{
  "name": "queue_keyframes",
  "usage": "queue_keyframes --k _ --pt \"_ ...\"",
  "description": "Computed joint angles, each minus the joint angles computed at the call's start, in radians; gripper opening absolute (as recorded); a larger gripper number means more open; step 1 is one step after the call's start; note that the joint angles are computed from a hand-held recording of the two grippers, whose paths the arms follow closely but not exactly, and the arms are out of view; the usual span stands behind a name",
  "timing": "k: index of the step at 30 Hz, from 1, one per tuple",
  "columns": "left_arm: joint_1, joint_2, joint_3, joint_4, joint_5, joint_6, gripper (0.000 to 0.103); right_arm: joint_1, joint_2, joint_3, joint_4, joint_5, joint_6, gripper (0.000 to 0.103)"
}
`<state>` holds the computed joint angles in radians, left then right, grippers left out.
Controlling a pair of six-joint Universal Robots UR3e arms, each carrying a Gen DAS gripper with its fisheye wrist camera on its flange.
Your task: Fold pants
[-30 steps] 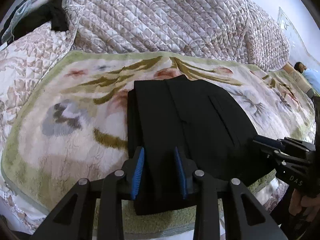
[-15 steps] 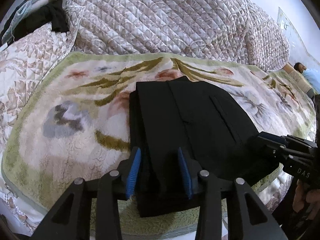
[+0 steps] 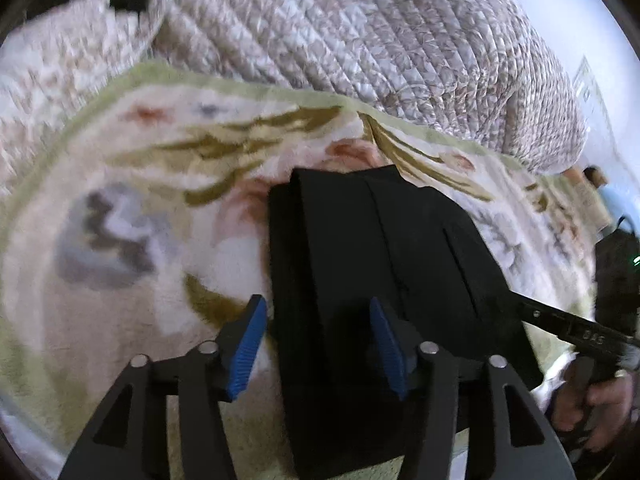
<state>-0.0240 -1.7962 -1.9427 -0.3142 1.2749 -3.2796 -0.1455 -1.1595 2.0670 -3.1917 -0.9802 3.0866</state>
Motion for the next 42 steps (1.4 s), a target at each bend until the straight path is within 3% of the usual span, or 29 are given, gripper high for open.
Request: queue_keyframes --k 7,9,11,13,14,16,23,31,36,38,40,42 --pt "0.061 -0.102 0.046 0.041 -0.160 -0.058 0.062 -0.016 0.074 -0.078 0.006 0.086 0.056 0.048" --pt "0.060 -0.101 0.050 0.036 -0.161 -0.071 0.057 -0.002 0.081 -0.100 0.016 0.078 0.057 0.049" --pt "0.050 -0.079 0.035 0.048 -0.144 -0.080 0.043 0.005 0.072 -0.094 0.016 0.068 0.052 0.046" --pt "0.048 -0.060 0.020 0.064 -0.127 -0.079 0.034 0.002 0.064 -0.084 0.008 0.069 0.050 0.027" --pt "0.049 -0.051 0.015 0.067 -0.126 -0.088 0.031 -0.002 0.064 -0.086 0.012 0.078 0.051 0.024" --pt "0.053 -0.039 0.017 0.062 -0.131 -0.096 0.028 0.003 0.060 -0.091 0.018 0.073 0.052 0.017" --pt "0.048 0.004 0.099 -0.026 -0.156 -0.056 0.021 0.013 -0.006 -0.107 0.035 0.131 0.055 0.015" --pt "0.091 -0.124 0.378 -0.141 -0.122 0.009 0.020 0.111 0.085 -0.420 0.170 0.095 0.085 0.015" --pt "0.112 -0.295 0.593 -0.201 -0.084 0.049 0.022 0.165 0.297 -0.802 0.334 0.050 0.102 0.016" --pt "0.106 -0.357 0.658 -0.244 -0.024 0.038 0.022 0.177 0.375 -0.936 0.418 0.010 0.097 0.018" --pt "0.097 -0.380 0.674 -0.265 0.048 0.037 0.022 0.188 0.395 -0.977 0.458 -0.051 0.088 0.019" --pt "0.106 -0.362 0.643 -0.247 0.053 0.039 0.022 0.190 0.379 -0.941 0.427 -0.095 0.076 0.020"
